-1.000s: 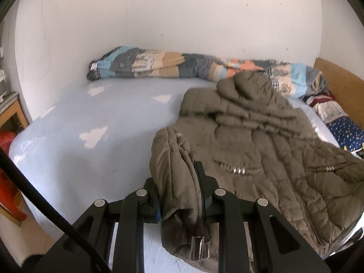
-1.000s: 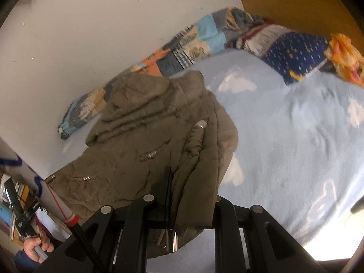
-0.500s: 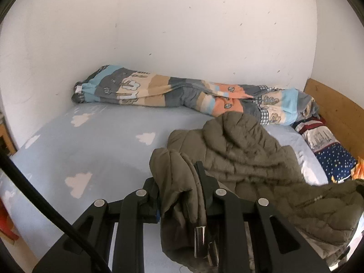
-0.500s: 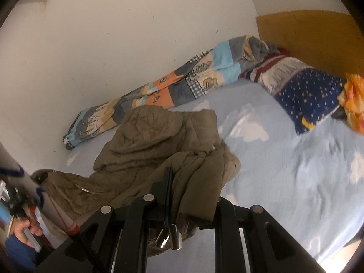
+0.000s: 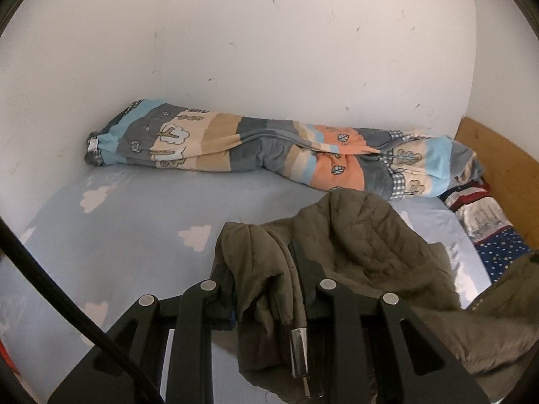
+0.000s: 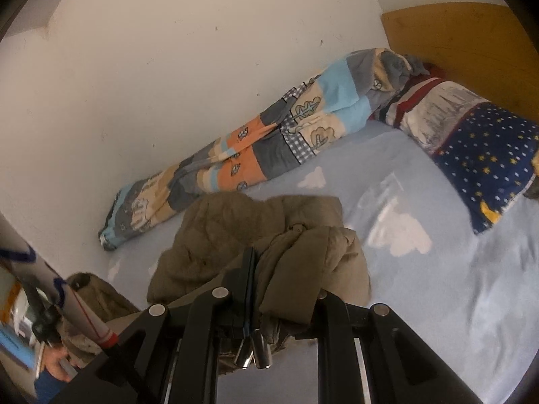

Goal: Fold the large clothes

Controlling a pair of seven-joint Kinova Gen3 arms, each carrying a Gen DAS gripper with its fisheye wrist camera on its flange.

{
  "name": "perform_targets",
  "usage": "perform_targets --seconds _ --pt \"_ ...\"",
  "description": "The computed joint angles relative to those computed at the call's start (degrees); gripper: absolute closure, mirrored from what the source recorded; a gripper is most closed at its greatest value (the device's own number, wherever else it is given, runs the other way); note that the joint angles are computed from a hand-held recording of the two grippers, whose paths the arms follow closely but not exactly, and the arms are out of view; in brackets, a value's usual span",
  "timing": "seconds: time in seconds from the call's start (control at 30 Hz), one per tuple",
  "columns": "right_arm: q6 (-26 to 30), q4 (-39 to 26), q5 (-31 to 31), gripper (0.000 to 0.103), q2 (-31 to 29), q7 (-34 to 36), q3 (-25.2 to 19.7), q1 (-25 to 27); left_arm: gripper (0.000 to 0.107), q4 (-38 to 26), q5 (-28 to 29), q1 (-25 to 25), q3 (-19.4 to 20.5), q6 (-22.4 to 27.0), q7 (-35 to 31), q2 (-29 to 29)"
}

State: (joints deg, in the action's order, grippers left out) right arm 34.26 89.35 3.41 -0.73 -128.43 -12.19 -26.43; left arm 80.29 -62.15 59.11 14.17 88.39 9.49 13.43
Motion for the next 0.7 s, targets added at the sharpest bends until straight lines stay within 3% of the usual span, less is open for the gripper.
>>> perform_targets --seconds 0.27,0.47,0.7 --pt "3.7 -15.1 -3.1 0.087 14.4 2.5 3.5 0.4 0.083 -1.2 5.8 -10.8 -4.0 -11.7 -5.6 0.7" --pt "8.9 -26.7 -1.4 0.087 24.9 1.4 7.5 -1.4 0.079 -4.3 7.8 -15.2 -7.5 -16.6 -9.2 4.0" --pt "13.2 -36.3 -1.8 0.087 34.8 0.6 9.4 -1.1 0.074 -6.3 14.4 -19.9 -10.2 -24.3 -15.1 5.5"
